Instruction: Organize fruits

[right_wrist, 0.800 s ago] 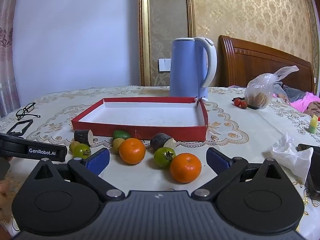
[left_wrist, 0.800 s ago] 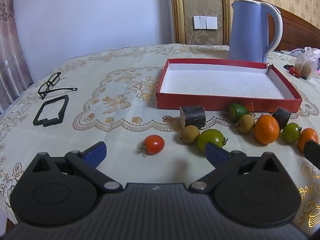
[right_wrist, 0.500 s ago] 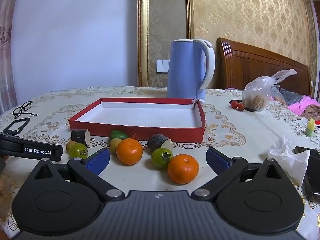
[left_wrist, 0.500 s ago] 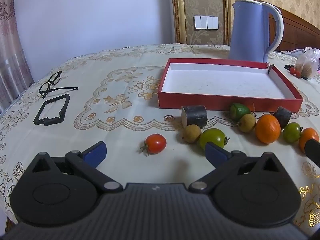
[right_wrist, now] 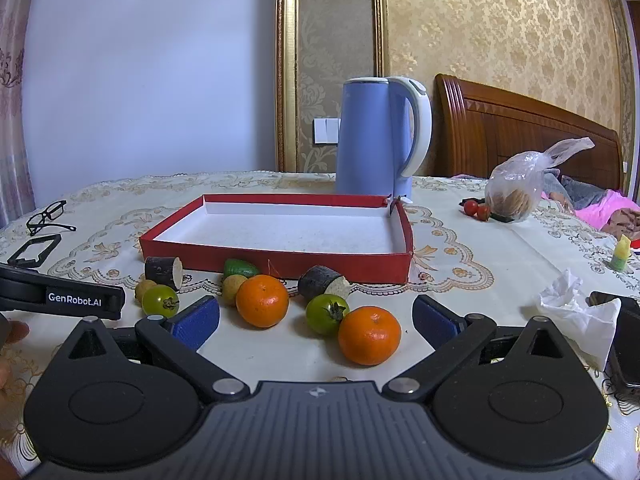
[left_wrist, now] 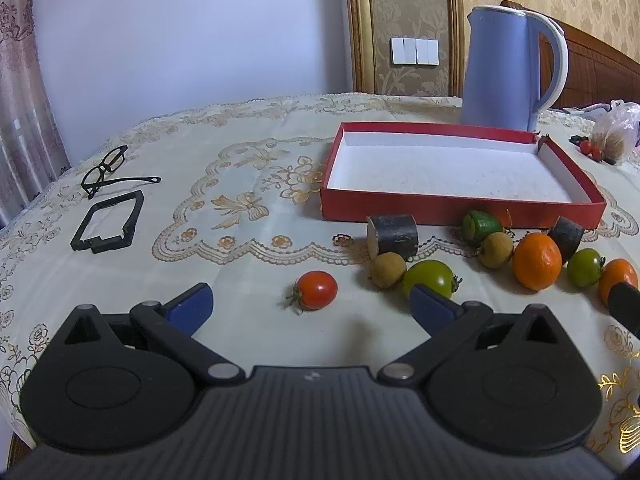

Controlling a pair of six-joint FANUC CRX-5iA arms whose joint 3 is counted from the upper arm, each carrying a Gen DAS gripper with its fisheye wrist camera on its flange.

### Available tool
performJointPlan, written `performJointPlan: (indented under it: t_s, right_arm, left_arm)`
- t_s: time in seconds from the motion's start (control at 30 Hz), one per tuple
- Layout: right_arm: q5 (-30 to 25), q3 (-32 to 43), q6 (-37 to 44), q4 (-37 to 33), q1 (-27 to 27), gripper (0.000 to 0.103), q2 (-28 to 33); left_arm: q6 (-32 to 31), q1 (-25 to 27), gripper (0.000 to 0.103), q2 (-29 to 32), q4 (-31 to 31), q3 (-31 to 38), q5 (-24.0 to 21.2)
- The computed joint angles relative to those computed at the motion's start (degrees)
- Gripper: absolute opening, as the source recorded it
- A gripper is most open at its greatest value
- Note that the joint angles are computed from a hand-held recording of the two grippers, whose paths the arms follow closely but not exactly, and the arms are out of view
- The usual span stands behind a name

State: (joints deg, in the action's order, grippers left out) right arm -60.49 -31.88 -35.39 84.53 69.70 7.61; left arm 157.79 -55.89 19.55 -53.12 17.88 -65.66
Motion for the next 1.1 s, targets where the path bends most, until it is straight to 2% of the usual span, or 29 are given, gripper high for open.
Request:
performJointPlan:
  t_s: [0.17, 0.8, 1.1]
  right_arm:
    - [-1.12, 0.37, 0.82, -0.47, 0.56, 0.103, 0.4]
    - [-2.07, 0.72, 1.61, -0.92, 1.12, 0.103, 0.47]
    - [-2.24, 1.08, 1.97, -1.12, 1.21, 0.103, 0.6]
  left_arm:
    - [-0.14, -0.04, 0.103, 0.02, 0.13, -0.01, 0.08]
    - [-1.53, -0.72, 0.103, 2.03, -0.43, 3.02, -4.96]
    - [-2.05, -0.98, 0.103, 2.45, -0.81, 3.64, -5.91]
